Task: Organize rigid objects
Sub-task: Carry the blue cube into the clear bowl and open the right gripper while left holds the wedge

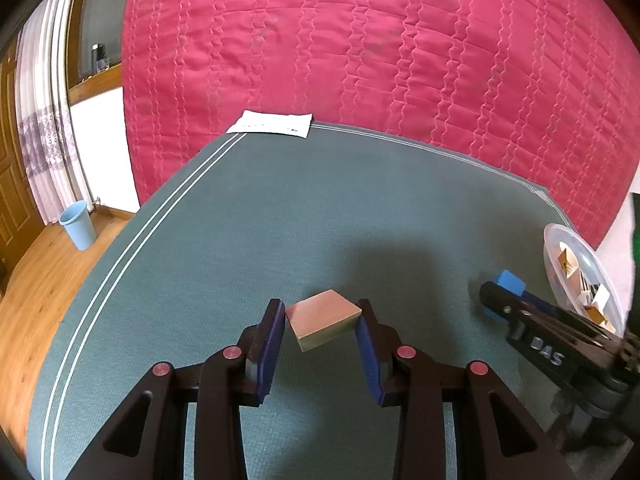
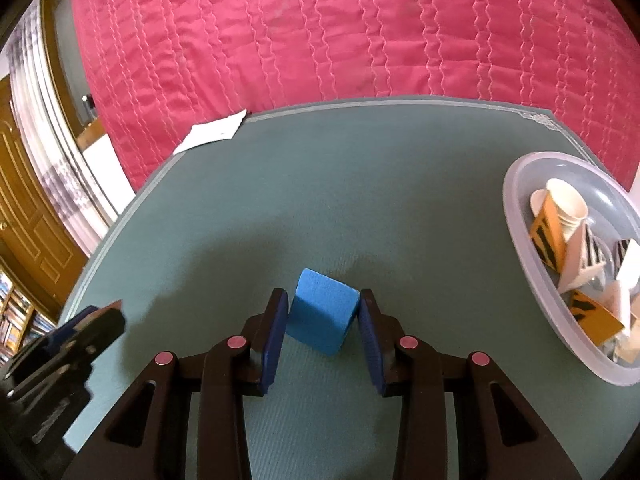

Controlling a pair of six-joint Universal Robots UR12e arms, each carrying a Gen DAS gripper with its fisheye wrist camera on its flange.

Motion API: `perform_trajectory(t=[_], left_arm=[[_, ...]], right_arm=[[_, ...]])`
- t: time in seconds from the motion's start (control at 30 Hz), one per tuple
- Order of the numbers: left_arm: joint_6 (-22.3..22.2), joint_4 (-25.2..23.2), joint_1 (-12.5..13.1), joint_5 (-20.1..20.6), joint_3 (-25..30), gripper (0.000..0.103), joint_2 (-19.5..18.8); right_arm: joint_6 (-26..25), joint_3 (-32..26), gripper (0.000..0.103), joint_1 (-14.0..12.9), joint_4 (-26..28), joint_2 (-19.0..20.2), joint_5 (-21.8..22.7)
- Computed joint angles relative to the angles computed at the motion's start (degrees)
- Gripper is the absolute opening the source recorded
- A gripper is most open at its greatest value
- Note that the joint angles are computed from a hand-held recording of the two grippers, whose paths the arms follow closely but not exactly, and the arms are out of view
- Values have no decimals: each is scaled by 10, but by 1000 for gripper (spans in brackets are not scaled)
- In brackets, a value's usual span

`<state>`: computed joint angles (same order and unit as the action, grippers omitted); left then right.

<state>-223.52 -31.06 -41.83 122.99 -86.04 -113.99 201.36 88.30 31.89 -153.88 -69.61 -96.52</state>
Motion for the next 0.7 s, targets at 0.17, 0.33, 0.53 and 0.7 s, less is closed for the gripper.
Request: perform_trajectory(t=[0.17, 0.33, 0.53, 0.7], left_arm=[[3, -1, -1, -1, 1, 38, -1], [5, -3, -2, 0, 4, 38, -3], [7, -13, -3, 0, 9, 38, -6], [10, -17, -4, 1, 12, 38, -8]], right_arm=[[9, 24, 37, -1, -25, -19, -3], [22, 49, 37, -2, -52, -39, -26], [37, 77, 37, -10, -74, -63, -61], [57, 98, 37, -20, -83, -81, -84]])
